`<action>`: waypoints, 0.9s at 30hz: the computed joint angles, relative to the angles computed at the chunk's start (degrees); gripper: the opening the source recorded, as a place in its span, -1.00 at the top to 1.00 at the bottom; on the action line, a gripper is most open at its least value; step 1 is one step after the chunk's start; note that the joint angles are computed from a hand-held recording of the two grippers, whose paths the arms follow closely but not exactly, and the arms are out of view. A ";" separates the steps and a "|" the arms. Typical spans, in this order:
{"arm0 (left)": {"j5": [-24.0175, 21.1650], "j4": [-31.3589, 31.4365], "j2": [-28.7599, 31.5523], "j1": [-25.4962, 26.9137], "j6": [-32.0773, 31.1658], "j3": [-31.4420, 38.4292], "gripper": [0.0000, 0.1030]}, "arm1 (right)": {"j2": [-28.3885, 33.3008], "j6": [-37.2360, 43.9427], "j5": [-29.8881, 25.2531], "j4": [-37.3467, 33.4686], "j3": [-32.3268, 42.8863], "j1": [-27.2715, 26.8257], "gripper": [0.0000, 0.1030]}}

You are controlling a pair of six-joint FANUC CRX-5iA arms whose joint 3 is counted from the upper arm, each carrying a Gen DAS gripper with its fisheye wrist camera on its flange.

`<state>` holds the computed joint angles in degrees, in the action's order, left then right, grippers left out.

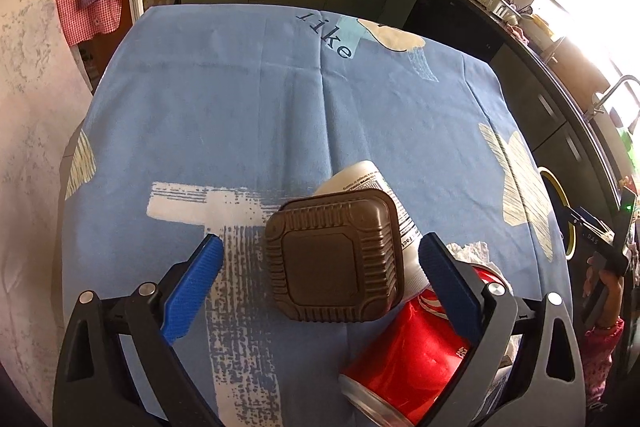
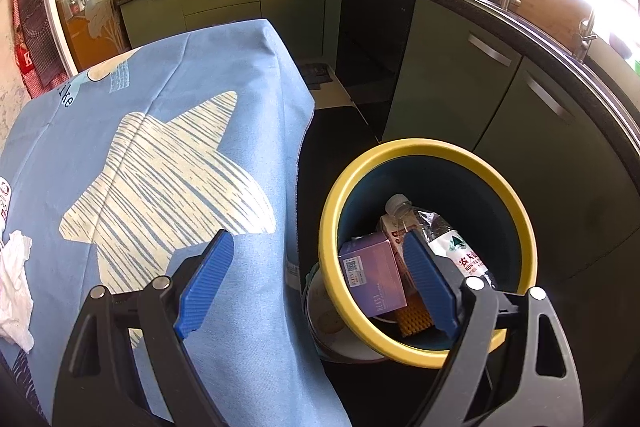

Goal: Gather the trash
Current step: 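Reach the left gripper to the brown square lid and grasp it, then carry the brown lid over the bin and open the left gripper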

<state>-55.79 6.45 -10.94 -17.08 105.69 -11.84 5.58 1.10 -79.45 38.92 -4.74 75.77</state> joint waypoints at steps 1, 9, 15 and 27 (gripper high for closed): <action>0.25 0.63 -0.10 0.30 -0.36 -0.36 -0.80 | 0.31 0.40 -0.03 -0.08 0.32 -0.04 -0.59; 2.10 5.94 -0.86 2.49 -4.04 -3.50 -0.52 | 2.04 2.84 -0.30 -0.37 2.25 -0.17 -0.59; 3.12 7.43 -1.52 3.07 -5.26 -4.84 -0.24 | 3.38 4.40 -1.38 -0.28 3.87 -0.09 -0.59; 2.24 -2.14 -3.30 -1.31 -1.00 -0.27 -0.18 | 4.34 5.32 -2.15 0.67 5.18 0.18 -0.59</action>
